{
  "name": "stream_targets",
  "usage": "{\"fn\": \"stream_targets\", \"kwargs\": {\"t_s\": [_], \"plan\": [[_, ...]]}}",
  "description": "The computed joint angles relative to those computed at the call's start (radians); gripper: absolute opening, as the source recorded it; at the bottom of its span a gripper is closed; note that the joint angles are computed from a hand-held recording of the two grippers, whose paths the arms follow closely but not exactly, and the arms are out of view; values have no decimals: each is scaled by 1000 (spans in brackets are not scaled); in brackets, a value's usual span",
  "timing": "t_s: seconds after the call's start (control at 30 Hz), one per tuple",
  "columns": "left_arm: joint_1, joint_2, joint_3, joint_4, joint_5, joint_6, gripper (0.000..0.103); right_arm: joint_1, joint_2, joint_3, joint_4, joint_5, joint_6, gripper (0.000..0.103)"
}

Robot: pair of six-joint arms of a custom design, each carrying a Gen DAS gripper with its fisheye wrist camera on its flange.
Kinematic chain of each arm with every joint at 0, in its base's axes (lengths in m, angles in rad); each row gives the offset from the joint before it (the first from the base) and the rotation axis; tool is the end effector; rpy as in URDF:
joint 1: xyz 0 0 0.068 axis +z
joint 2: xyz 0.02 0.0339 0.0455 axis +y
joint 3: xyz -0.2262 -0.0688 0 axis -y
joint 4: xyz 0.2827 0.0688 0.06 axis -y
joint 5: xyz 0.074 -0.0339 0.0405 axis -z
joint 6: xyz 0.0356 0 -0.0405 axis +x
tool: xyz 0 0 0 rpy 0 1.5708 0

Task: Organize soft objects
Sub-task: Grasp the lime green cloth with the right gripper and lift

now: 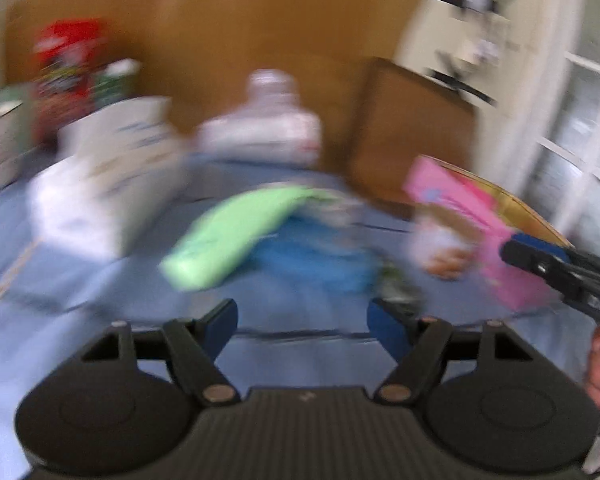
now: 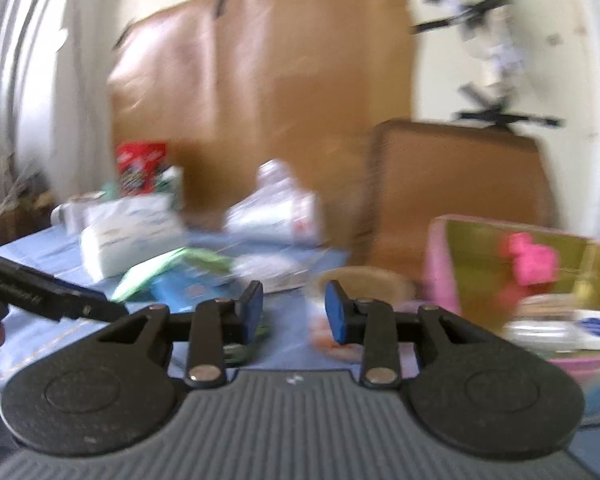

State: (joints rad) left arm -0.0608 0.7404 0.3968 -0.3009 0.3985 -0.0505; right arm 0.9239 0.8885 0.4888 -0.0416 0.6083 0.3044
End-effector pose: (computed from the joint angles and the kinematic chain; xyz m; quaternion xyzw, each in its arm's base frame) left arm 0.2235 -0.0274 0.1632 0.0929 0.8765 -0.2012 0.4274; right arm 0.1696 0.1908 0.1902 -0.0930 0.8165 0.0875 0.5631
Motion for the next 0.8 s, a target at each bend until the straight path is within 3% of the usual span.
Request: {"fn": "stream_targets", "kwargs": {"t_s": [0.1, 0.17, 0.27, 0.4, 0.6, 0.67, 0.73, 0.8], "plan": [[128, 35, -17, 40, 45, -3, 73, -57, 190, 132, 46, -162, 14, 37], [197, 66, -16, 60, 126, -35, 73, -97, 312, 235, 65, -249, 35, 37], [220, 60, -35, 103, 158, -64, 73, -158, 478, 395, 53, -368, 85, 39], [221, 19, -64, 116, 175, -52, 73, -174, 664, 592, -28, -407, 87, 56], [257, -23, -104, 164, 234, -83, 74, -172, 915, 892, -211, -411, -5, 57], [274, -23, -109, 176, 261, -94, 77, -165, 969, 958, -262, -406, -57, 46], [294, -13, -109, 189, 291, -104, 77, -150, 981, 967, -255, -374, -102, 22], [313, 10, -103, 202, 320, -116, 78, -127, 958, 946, -241, -310, -132, 10]]}}
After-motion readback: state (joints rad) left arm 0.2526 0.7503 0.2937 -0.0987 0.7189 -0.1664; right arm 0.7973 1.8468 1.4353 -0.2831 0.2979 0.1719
